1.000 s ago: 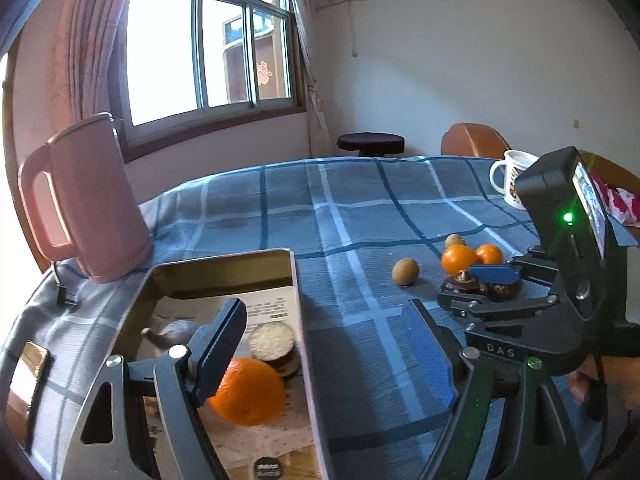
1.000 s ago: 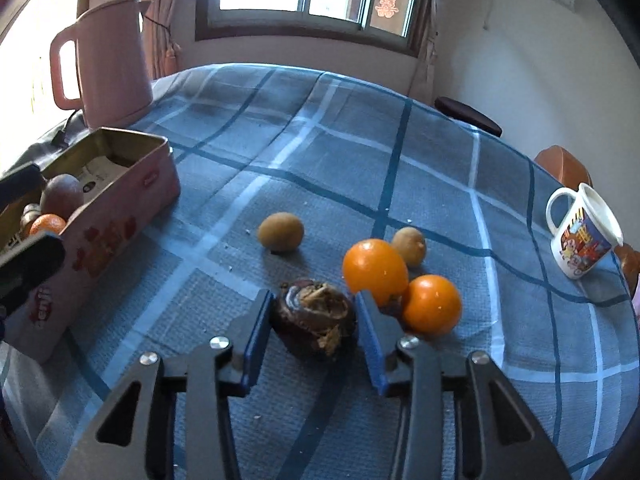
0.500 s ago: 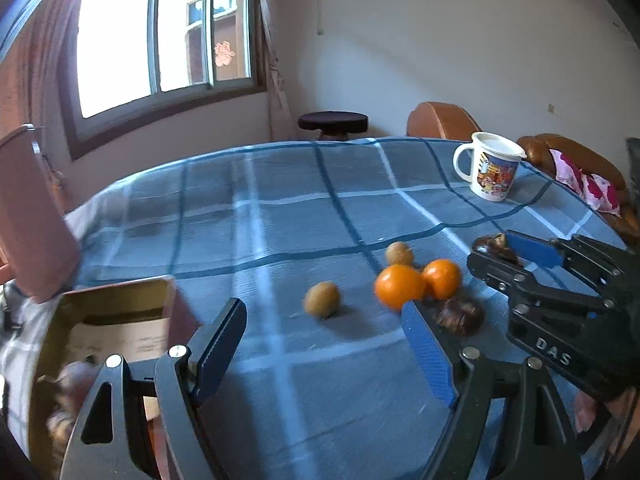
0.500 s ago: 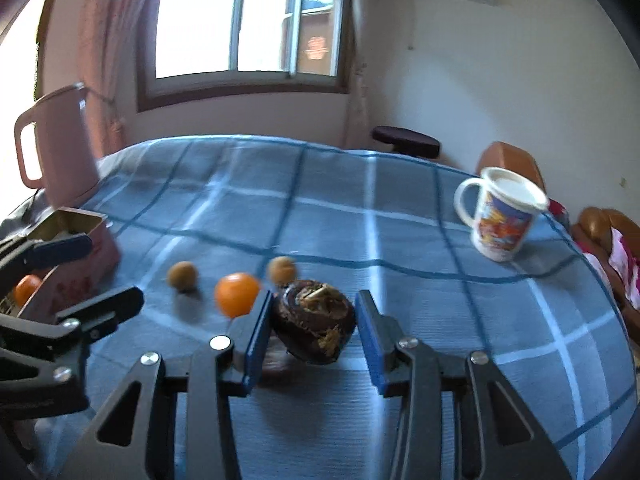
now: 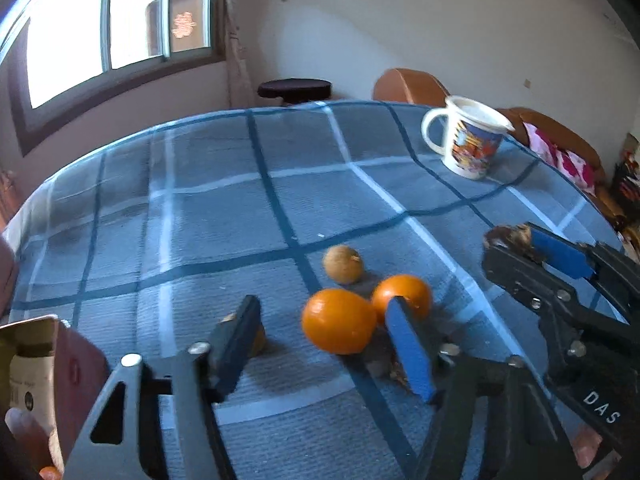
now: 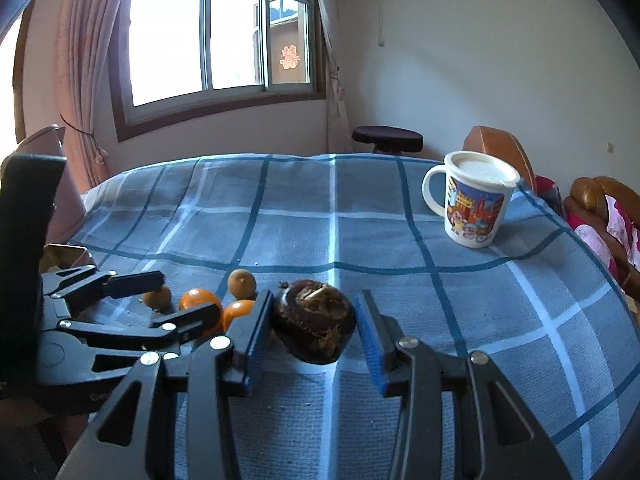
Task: Organize fruits
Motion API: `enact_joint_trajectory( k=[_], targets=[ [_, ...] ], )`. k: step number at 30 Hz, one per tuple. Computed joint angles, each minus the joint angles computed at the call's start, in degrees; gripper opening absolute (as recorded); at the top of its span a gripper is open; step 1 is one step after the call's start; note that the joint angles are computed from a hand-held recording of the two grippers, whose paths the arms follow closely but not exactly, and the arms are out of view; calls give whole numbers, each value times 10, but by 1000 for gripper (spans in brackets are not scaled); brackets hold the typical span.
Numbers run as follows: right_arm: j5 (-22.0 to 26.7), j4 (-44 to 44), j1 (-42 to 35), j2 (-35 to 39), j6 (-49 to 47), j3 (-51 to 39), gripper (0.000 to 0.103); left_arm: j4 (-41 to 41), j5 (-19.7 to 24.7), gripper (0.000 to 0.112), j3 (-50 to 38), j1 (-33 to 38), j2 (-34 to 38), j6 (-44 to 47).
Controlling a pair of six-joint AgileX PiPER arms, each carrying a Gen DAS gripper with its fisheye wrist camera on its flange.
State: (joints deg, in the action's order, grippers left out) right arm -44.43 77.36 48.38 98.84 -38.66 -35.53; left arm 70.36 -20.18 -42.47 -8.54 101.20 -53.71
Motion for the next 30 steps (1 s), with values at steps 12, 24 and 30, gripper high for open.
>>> enact_joint_trajectory(
  k=[12,24,30],
  targets=[
    [-21,-2,19,4,-3,2,45,119,-36,42,-12,26,10,-104],
    [-32,-27,28,0,13,10,45,-61,-68,42,44,45,-26,65],
    [-43,-25,38,4,5,8,45,-132,-77,42,66,43,-40,136]
  ],
)
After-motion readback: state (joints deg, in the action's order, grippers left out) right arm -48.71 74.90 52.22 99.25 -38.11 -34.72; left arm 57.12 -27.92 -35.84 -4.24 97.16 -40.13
